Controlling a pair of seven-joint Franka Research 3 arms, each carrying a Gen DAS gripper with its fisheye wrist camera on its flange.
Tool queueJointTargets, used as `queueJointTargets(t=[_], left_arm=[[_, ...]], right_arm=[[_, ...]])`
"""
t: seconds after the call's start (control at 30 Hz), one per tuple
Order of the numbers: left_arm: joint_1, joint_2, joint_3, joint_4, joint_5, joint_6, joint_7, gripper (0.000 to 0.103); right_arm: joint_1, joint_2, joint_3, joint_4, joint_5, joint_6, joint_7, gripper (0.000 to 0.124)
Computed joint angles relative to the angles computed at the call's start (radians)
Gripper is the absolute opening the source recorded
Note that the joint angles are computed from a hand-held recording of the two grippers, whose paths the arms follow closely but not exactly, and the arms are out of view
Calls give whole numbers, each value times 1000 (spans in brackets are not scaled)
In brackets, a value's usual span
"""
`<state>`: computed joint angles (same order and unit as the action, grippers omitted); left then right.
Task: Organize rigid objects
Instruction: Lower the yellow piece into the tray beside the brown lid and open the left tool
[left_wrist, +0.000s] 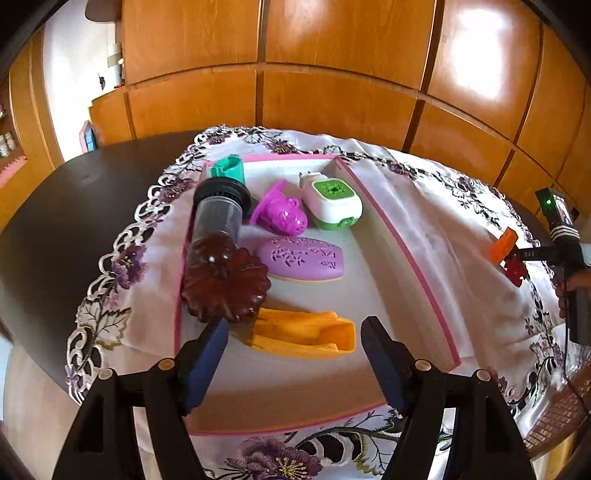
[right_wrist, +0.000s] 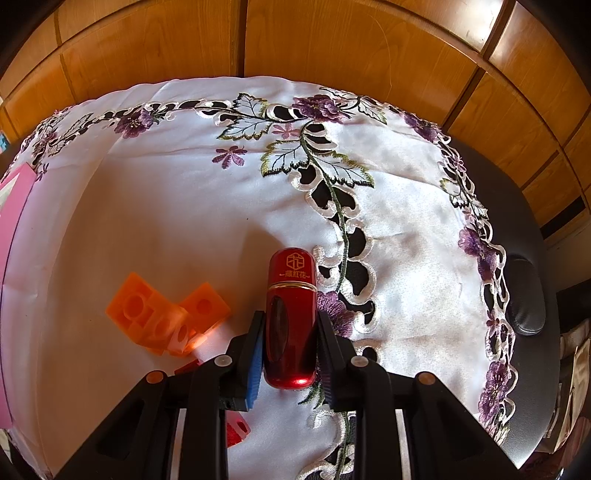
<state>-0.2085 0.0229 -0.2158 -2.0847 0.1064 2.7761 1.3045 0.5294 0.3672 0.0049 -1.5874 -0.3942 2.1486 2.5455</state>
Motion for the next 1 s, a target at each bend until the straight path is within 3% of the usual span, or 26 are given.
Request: queueJointTargets(t=[0.4,0.77,1.0], left_arm=[[11,-50,15,-32,12,24,-48,75],[40,-67,31,-47,67,17,-150,75],[60,-76,42,-55,84,15,-200,75]], right_arm=[[-3,-7,-2,-13,8,15,24,25],[-8,-49,-10,-55,-57,15,140,25],[-13,-116,-6,-132,-173,155,245,25]])
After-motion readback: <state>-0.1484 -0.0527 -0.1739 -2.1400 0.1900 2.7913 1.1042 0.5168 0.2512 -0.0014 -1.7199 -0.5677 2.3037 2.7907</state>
